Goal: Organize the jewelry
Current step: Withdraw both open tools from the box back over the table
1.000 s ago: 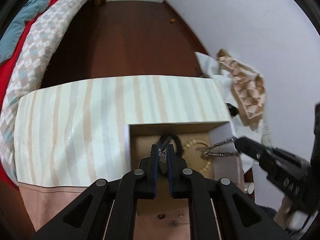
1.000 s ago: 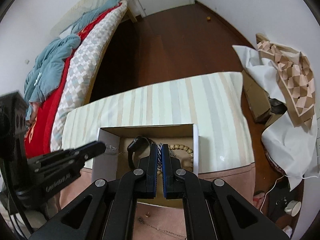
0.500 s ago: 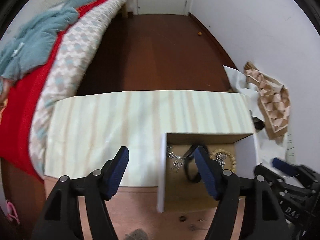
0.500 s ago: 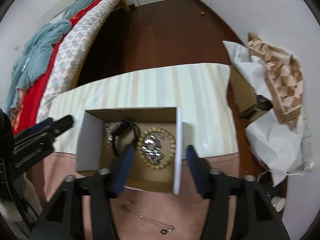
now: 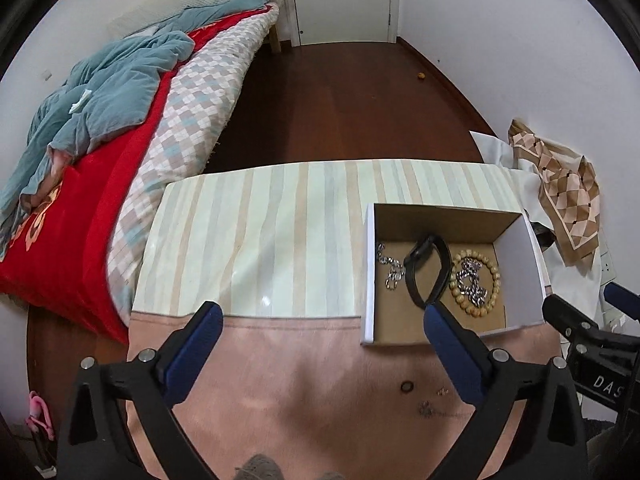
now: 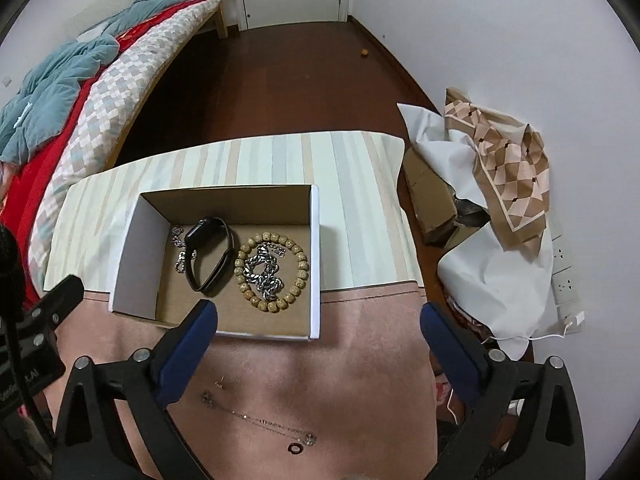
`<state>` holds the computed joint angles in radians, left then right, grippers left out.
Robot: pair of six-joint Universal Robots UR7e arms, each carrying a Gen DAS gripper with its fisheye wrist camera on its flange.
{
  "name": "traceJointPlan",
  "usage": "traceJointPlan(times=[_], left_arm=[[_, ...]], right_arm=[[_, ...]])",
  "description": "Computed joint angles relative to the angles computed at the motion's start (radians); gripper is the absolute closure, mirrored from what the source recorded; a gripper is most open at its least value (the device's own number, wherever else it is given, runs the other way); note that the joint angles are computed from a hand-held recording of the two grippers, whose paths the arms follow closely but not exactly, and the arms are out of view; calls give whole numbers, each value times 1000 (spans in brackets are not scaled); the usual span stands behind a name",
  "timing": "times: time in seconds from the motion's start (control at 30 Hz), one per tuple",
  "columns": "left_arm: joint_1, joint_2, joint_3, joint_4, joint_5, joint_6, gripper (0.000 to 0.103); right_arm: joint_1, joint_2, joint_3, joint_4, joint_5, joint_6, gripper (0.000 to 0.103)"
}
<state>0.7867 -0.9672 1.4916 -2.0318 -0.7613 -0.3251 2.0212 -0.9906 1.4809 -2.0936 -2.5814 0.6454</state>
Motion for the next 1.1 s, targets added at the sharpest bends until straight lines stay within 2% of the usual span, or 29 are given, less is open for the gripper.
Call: traceJointPlan(times=[0.47, 0.77, 1.0, 1.1], left_arm=[[-92, -149, 129, -30, 59, -43, 0], [-149, -220, 166, -23, 63, -52, 0], [-172, -253, 180, -1, 53, -77, 0], [-174, -256, 190, 33, 78, -115, 0]], right_arm=[[129, -36, 20, 77, -92, 89, 0], [209, -64, 25, 116, -150, 148, 0], [248, -78, 30, 111, -154, 161, 0], [244, -88, 46, 103, -133, 169, 0]])
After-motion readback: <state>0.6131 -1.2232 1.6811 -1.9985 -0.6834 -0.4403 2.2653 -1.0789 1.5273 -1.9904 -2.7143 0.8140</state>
